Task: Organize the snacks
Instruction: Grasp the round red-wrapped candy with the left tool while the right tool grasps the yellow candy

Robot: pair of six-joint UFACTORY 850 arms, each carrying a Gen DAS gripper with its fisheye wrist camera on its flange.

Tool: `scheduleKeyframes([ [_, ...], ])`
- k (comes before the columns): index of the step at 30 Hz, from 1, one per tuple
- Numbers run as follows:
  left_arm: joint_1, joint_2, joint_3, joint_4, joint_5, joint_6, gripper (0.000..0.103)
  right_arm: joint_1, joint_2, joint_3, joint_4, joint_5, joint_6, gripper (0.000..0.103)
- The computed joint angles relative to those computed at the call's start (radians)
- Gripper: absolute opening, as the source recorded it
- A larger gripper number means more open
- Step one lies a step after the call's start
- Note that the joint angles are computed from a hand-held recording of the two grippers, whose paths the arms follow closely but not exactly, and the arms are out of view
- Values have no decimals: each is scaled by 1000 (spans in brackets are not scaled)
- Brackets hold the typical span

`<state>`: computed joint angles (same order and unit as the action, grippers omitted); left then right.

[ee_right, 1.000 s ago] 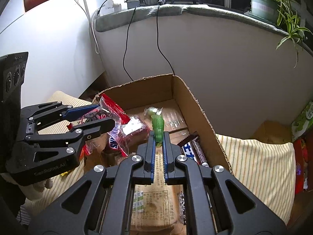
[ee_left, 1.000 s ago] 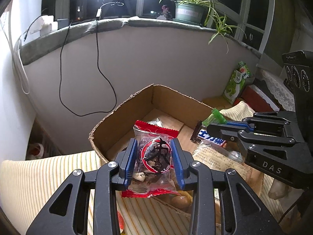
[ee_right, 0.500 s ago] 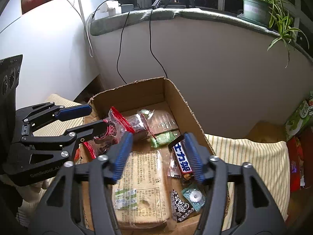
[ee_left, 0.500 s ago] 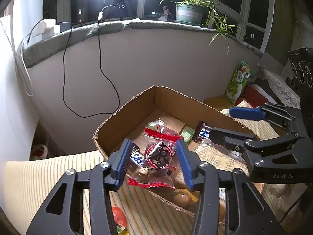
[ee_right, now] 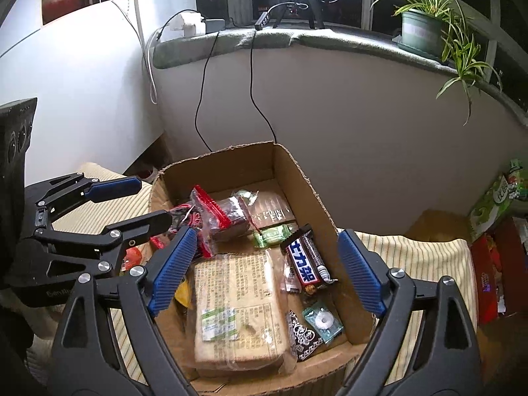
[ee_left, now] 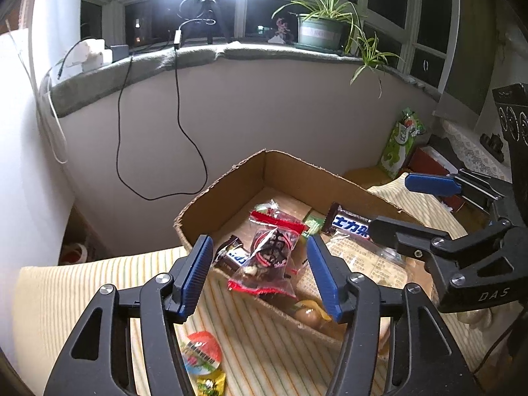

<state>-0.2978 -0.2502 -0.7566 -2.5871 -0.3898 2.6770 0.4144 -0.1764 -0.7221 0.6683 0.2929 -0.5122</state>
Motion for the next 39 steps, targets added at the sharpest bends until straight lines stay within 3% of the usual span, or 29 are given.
scheduleKeyframes([
  [7, 45, 62, 64, 34, -28, -25, 59, 40, 56, 42, -65, 9, 86, 90],
  [10, 82, 84, 88, 57, -37, -43, 59, 68, 89, 68, -213, 23, 234, 90],
  [15, 147, 111, 130, 107, -51, -92, 59, 126, 107, 83, -286, 40, 303, 90],
  [20, 187, 113, 157, 145, -51, -118, 59, 188, 94, 92, -351, 52, 394, 90],
  [28, 215, 96, 164, 261, -55, -175, 55, 286, -4, 84, -309, 73, 431, 90],
  [33, 222, 69, 153, 335, -50, -206, 47, 308, -109, 31, -281, 33, 455, 65],
  [39, 208, 2, 109, 450, -41, -279, 41, 310, -207, -32, -256, 8, 479, 57],
])
